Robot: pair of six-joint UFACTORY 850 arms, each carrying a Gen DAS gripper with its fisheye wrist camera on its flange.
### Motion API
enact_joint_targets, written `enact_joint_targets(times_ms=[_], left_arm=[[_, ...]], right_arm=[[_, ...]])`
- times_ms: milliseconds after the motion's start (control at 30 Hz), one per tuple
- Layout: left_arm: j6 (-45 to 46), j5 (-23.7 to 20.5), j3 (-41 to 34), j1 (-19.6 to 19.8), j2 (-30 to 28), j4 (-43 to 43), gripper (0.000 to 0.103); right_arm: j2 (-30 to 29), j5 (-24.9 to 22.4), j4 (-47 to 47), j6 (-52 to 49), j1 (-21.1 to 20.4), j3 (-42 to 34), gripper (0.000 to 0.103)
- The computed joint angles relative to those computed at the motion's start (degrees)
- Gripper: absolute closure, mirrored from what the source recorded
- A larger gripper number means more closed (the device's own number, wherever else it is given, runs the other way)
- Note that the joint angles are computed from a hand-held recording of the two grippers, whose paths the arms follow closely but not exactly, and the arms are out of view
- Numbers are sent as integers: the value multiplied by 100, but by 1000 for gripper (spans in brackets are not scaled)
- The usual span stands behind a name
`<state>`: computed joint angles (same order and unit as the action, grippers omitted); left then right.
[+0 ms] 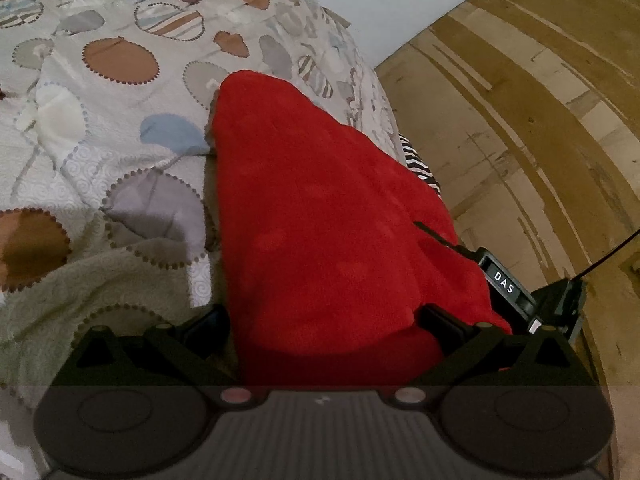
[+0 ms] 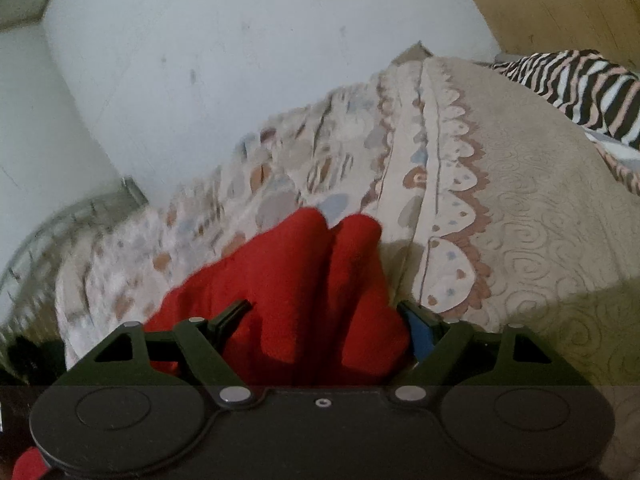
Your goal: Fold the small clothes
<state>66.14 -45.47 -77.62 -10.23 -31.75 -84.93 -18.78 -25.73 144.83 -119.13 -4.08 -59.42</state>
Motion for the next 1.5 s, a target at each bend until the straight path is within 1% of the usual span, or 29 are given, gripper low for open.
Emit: enact_joint_targets(times_ms=[33,67,100,133,200,233,300,333,400,500,633,733,900,1000,1100,1233,1333,1367,1400,1433,1467,1500], left_arm=[[35,-30,-3,7,-10,-18,0],[94,-67,0,13,-21,-56,1],[153,-115,7,22,-28,-101,5],[205,-222,7,42,-47,-156,7],[217,-296,17,54,-42,-198,14],[283,-271,49,50,-6,-222,16],[428,-223,112,42,65,-307,24],[542,-224,155,50,109,-369,26],[681,-290,199,81,158,-466,35],[677,-454,218,154,182,-531,40],[843,-519,242,243,328,-524,44],[1219,-219,308,308,571,-562,44],[1111,373,216,490,871,-145,45],[751,673,38,613,949,318,45],[277,855,-161,749,950,795,45],[-275,946,-255,965,891,1285,45],[-761,1091,-235,989,735,1762,45],[-783,1180,-182,973,699,1828,44],[-583,1357,-60,946,703,1695,41],[-158,1499,125,945,769,1344,39],[137,1552,227,940,805,1051,37],[258,1569,287,934,829,888,36]], right_arm=[[8,154,-178,125,18,-56,25],[13,282,-373,301,36,-116,30],[27,301,-536,479,33,-130,36],[47,313,-630,589,32,-127,38],[100,454,-539,430,100,-136,47],[134,528,-451,290,134,-131,48],[207,683,-172,-91,223,-140,54],[249,701,-48,-220,260,-139,55],[320,638,-145,-114,278,-145,56],[423,573,-314,-81,367,-218,57],[530,509,-481,-148,521,-356,58],[545,338,-437,-202,629,-478,59],[267,-183,-283,55,769,-798,59],[-84,-430,-181,232,895,-1148,59],[-505,-620,-184,613,1018,-1576,59],[-1016,-641,-389,1092,1185,-2143,59],[-1374,-306,-898,1601,1281,-2564,58],[-1509,-87,-1248,1925,1308,-2719,57],[-1599,102,-1562,2226,1332,-2800,57],[-1683,310,-1768,2416,1370,-2867,56],[-1733,639,-1780,2367,1414,-2896,54],[-1743,899,-1578,2090,1453,-2872,51]])
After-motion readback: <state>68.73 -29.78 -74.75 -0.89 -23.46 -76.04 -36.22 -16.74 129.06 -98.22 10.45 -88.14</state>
